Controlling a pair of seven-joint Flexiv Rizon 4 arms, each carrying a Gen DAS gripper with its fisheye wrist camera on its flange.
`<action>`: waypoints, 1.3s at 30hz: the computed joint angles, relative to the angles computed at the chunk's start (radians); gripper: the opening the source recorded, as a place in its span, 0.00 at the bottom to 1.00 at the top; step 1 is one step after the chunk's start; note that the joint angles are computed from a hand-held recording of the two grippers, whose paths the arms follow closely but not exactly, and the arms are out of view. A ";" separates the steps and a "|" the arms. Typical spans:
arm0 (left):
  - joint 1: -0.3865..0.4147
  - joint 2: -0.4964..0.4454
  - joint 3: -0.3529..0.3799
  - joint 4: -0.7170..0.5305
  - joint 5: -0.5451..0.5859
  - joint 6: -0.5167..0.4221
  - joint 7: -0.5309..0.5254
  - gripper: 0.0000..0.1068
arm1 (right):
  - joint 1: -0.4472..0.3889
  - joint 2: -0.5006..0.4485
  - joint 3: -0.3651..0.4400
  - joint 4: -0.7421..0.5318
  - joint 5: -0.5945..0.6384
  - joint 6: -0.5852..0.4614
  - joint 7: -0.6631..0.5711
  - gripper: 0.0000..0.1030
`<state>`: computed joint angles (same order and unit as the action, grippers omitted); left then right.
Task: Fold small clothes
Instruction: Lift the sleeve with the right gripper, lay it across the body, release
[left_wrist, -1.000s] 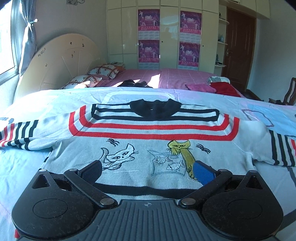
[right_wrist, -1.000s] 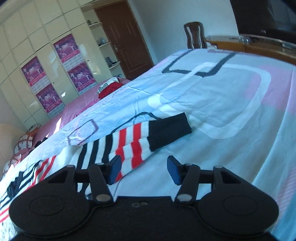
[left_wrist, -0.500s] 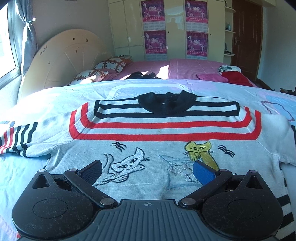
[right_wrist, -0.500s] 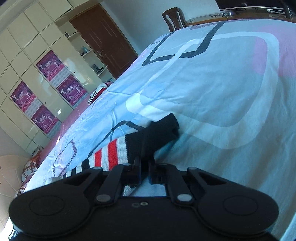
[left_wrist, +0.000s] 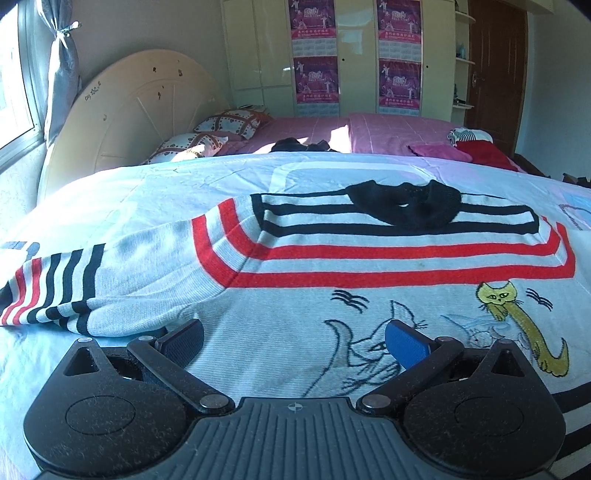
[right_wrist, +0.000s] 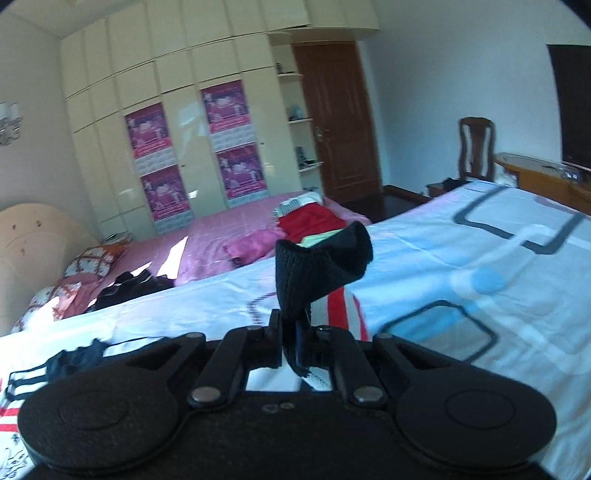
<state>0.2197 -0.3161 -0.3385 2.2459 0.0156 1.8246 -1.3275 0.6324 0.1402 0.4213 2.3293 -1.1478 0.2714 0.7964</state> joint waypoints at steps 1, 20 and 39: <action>0.050 -0.004 -0.041 0.000 0.009 -0.002 0.001 0.96 | 0.002 -0.047 -0.013 -0.039 -0.042 0.023 -0.009 0.08; 0.523 -0.179 -0.633 0.001 -0.007 -0.095 0.077 0.96 | 0.212 -0.336 -0.129 -0.292 -0.038 0.067 -0.176 0.39; 0.333 -0.490 -0.728 -0.178 -0.073 -0.157 -0.026 0.06 | 0.185 -0.170 -0.010 -0.130 0.135 -0.058 -0.068 0.41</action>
